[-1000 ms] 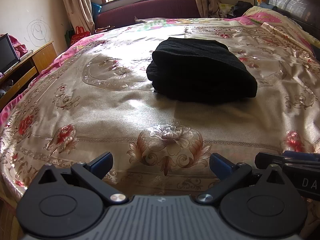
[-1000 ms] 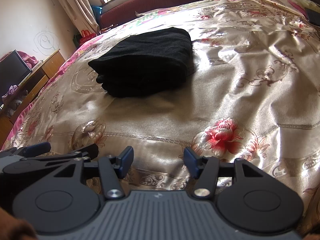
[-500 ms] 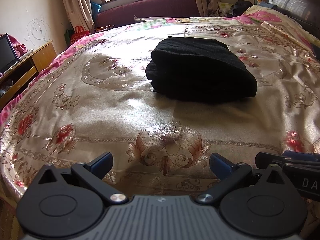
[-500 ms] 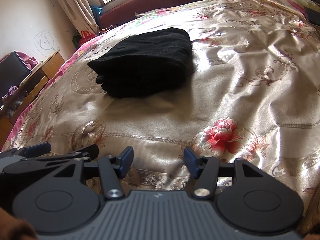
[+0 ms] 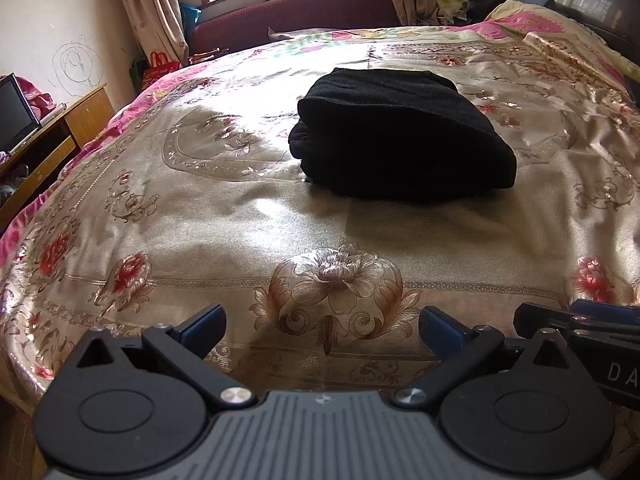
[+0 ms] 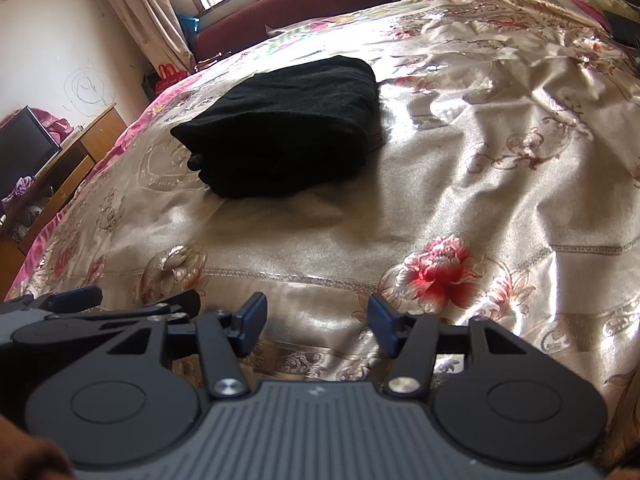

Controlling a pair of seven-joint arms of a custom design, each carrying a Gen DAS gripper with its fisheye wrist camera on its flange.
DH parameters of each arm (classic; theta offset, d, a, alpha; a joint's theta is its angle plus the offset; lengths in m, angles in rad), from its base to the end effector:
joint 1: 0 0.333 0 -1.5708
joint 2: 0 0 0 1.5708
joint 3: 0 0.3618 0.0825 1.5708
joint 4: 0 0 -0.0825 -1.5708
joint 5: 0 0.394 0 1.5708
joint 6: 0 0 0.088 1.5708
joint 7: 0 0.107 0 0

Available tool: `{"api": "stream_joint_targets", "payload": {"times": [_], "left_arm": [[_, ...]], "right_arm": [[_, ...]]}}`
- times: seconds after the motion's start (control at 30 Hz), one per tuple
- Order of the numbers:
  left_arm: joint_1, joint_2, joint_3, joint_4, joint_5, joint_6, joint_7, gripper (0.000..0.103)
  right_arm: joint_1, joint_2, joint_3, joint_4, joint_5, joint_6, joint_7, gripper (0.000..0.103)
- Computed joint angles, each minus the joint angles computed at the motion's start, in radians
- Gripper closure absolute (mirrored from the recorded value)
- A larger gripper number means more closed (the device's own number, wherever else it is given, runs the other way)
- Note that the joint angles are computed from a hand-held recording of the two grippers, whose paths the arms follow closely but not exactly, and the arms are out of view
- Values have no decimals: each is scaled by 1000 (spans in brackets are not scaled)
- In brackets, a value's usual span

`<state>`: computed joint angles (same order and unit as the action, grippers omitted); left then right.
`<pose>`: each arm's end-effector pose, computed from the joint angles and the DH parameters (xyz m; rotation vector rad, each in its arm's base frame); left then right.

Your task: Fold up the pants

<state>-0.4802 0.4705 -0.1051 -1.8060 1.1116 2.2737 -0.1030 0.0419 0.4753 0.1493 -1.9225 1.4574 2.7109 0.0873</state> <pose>0.5894 -0.3548 0.3291 -1.9497 1.3730 -0.3466 0.6558 0.0833 0.2877 -1.8864 1.3253 -0.1176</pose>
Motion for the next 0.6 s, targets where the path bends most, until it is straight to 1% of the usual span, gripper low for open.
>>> {"api": "stream_joint_targets", "payload": {"times": [0.3,0.6], "left_arm": [[-5,3,1,9,4,-16,8,0],[-2,4,-1,9,-4,-13,11,0]], "right_arm": [[-2,1,-1,1,9,-4,1,45],[-2,1,-1,1,8,-4,2,45]]}}
